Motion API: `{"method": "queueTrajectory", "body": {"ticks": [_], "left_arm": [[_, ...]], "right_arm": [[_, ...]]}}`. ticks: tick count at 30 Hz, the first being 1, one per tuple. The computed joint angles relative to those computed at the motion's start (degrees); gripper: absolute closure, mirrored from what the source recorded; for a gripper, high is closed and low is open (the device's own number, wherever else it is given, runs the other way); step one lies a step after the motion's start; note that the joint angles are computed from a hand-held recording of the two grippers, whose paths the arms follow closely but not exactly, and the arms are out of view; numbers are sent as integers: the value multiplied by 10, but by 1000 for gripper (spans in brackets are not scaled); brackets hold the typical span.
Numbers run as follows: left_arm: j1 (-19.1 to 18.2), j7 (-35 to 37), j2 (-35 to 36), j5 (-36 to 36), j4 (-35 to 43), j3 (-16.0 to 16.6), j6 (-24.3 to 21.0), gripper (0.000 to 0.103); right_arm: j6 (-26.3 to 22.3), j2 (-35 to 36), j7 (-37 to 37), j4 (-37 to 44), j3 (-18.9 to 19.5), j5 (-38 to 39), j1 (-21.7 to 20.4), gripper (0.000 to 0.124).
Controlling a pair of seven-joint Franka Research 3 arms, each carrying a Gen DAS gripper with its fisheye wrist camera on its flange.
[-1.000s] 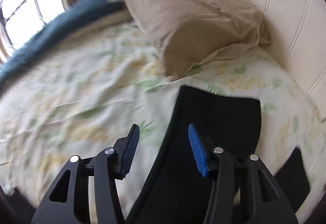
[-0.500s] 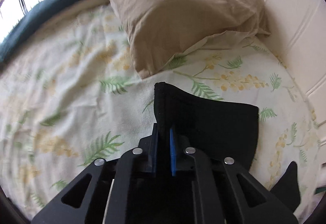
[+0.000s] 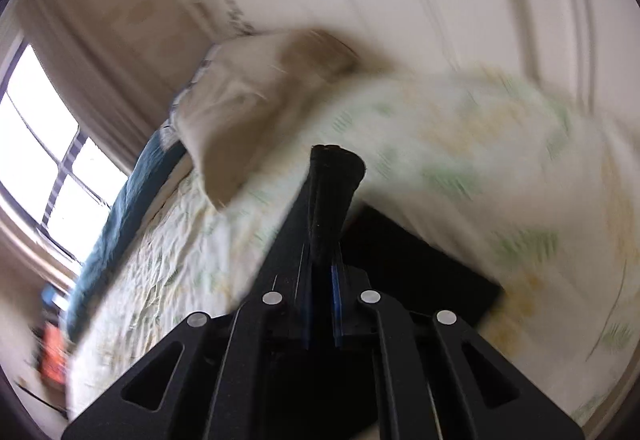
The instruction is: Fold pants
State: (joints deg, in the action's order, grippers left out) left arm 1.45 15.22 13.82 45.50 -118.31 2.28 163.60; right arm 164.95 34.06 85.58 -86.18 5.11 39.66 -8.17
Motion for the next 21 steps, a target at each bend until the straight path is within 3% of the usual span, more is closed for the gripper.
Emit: {"method": "queueTrajectory", "body": {"ticks": [6, 9, 11, 13, 15, 16, 18, 21], "left_arm": [[-2, -3, 1, 2, 3, 0, -6, 2], [-4, -6, 4, 10, 5, 2, -10, 2], [-6, -12, 6, 14, 8, 3, -14, 2], [-9, -21, 7, 21, 10, 4, -19, 2], [-9, -22, 9, 24, 13, 3, -24, 2], [-9, -23, 9, 27, 13, 3, -26, 2], [-9, -24, 8, 31, 13, 2, -26, 2], [-5, -16, 7, 27, 11, -1, -24, 2]], "right_arm": [[1, 19, -150, -22, 124, 220, -113, 113], [2, 32, -236, -7, 162, 320, -135, 98], [5, 35, -275, 1, 170, 365, -137, 87], [4, 36, -279, 9, 156, 370, -121, 85], [-4, 32, -270, 10, 128, 345, -98, 95], [-12, 30, -265, 12, 116, 337, -89, 118], [-22, 18, -273, 6, 102, 343, -81, 118], [-20, -18, -346, -19, 107, 415, -92, 118]]}}
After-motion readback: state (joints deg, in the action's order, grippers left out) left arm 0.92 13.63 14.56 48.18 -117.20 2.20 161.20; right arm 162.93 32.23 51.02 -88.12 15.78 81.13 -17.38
